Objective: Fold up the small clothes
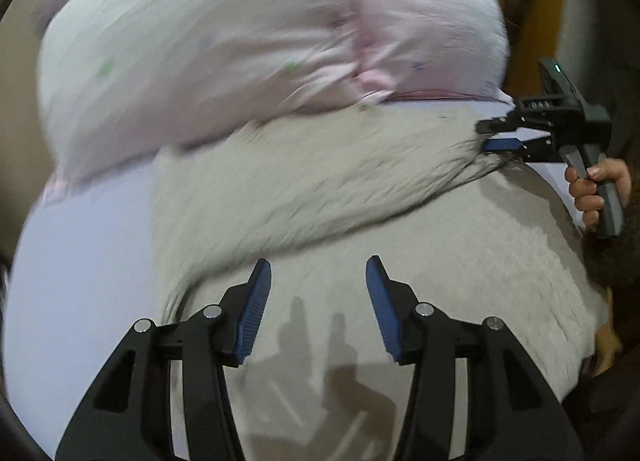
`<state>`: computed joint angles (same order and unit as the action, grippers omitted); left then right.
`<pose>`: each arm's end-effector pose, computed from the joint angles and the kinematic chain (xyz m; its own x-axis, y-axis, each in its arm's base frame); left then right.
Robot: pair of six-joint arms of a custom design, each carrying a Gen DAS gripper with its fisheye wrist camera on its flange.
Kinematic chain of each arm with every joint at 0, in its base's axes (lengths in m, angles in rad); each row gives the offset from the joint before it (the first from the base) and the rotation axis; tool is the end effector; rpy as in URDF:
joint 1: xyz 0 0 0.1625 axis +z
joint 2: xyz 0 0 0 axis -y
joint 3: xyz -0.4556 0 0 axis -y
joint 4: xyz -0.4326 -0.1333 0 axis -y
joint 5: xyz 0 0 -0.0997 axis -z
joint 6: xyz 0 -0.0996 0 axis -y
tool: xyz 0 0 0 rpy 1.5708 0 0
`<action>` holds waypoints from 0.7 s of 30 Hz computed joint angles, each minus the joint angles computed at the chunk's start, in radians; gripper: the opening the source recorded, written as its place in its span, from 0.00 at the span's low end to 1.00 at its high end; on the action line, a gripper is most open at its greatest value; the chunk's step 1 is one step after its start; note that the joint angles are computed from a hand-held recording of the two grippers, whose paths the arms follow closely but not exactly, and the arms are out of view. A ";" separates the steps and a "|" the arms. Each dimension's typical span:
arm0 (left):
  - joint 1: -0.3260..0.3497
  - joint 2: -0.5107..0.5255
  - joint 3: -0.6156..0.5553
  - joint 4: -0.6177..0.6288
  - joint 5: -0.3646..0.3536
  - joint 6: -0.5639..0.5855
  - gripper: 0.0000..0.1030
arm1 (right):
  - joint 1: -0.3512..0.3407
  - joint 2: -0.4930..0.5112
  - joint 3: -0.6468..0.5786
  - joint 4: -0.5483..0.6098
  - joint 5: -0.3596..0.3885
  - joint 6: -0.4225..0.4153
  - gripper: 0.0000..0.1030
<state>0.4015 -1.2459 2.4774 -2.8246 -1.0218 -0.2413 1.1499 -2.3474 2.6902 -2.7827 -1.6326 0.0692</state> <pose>-0.2875 -0.3233 0.1036 -0.5540 0.6647 -0.5013 0.8114 0.5659 -0.1463 0.0227 -0.2604 0.3540 -0.8713 0.4905 -0.0130 0.3248 0.5566 -0.7647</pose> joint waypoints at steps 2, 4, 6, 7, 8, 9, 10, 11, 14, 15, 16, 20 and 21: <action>0.003 -0.067 0.038 0.045 -0.002 -0.068 0.50 | -0.005 -0.021 0.012 -0.018 -0.005 0.025 0.37; 0.023 -0.104 0.052 0.063 -0.004 -0.083 0.50 | 0.045 -0.039 0.033 -0.095 -0.089 0.038 0.37; 0.033 -0.114 0.065 0.056 -0.009 -0.098 0.51 | 0.109 -0.033 0.037 -0.162 -0.180 0.044 0.37; 0.041 -0.117 0.068 0.050 -0.015 -0.099 0.52 | 0.125 -0.031 0.033 -0.175 -0.210 0.035 0.37; 0.052 -0.108 0.065 0.037 -0.020 -0.091 0.53 | 0.159 -0.011 0.026 -0.184 -0.266 0.038 0.37; 0.058 -0.110 0.066 0.033 -0.026 -0.088 0.53 | 0.169 0.004 0.016 -0.173 -0.290 0.043 0.36; 0.056 -0.120 0.071 0.037 -0.029 -0.090 0.54 | 0.154 -0.001 0.007 -0.146 -0.283 0.037 0.36; 0.059 -0.116 0.070 0.033 -0.033 -0.086 0.54 | 0.159 0.021 0.000 -0.131 -0.297 0.039 0.35; 0.068 -0.096 0.065 0.016 -0.042 -0.077 0.56 | 0.173 0.131 -0.027 -0.143 -0.319 0.041 0.34; 0.070 -0.088 0.062 0.012 -0.046 -0.076 0.57 | 0.172 0.150 -0.031 -0.151 -0.319 0.036 0.33; 0.071 -0.081 0.060 0.009 -0.047 -0.077 0.57 | 0.177 0.195 -0.046 -0.169 -0.327 0.033 0.33; 0.070 -0.071 0.058 0.013 -0.046 -0.085 0.58 | 0.187 0.276 -0.078 -0.214 -0.329 0.002 0.17; 0.069 -0.070 0.059 0.016 -0.043 -0.088 0.58 | 0.186 0.279 -0.080 -0.218 -0.323 -0.002 0.17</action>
